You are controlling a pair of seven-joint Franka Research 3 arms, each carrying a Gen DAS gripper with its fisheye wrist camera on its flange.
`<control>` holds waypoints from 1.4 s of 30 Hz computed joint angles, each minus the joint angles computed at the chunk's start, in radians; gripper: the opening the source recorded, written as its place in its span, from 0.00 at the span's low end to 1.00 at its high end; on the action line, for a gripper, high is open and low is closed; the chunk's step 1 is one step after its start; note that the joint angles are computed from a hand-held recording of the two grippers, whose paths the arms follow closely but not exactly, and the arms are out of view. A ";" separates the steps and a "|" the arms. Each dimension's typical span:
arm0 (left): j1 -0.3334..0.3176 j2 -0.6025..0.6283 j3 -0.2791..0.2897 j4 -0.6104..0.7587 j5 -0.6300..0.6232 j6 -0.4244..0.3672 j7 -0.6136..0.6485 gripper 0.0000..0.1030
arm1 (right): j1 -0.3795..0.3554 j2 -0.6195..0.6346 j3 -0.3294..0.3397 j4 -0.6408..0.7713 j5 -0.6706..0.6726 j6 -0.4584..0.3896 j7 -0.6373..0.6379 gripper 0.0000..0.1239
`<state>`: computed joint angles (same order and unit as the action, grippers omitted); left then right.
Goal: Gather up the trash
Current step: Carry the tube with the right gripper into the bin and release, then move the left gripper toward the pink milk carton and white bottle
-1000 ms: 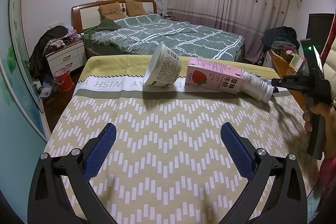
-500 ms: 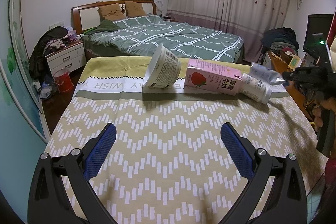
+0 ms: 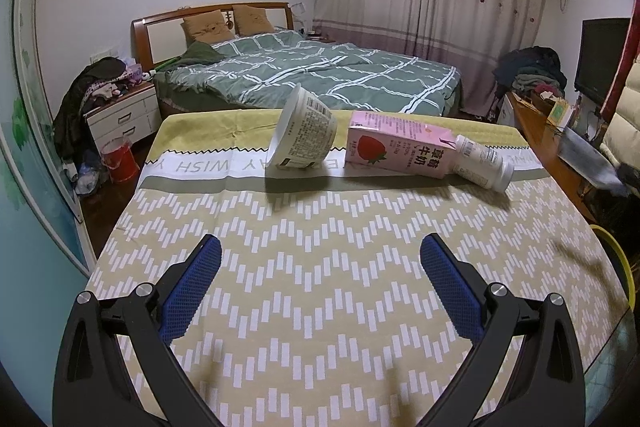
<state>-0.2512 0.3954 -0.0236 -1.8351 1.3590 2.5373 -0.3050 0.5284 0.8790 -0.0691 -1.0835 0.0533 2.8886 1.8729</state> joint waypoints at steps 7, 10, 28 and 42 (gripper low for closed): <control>-0.004 0.011 0.001 0.013 -0.004 0.004 0.025 0.95 | 0.139 -0.194 -0.272 -0.392 -0.069 0.146 0.221 0.03; -0.007 0.016 0.002 0.016 -0.008 0.000 0.034 0.95 | 0.168 -0.223 -0.345 -0.477 -0.091 0.154 0.295 0.03; -0.010 0.023 0.006 0.022 -0.023 0.001 0.058 0.95 | 0.275 -0.202 -0.455 -0.556 -0.146 0.279 0.420 0.20; 0.002 0.062 -0.005 0.077 -0.140 0.049 0.180 0.95 | 0.437 -0.111 -0.598 -0.495 -0.029 0.252 0.314 0.31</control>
<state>-0.2495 0.4574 -0.0283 -1.7577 1.2187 2.5868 -0.1253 0.9655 0.7684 -0.6675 -1.5783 0.0241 3.1407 2.1872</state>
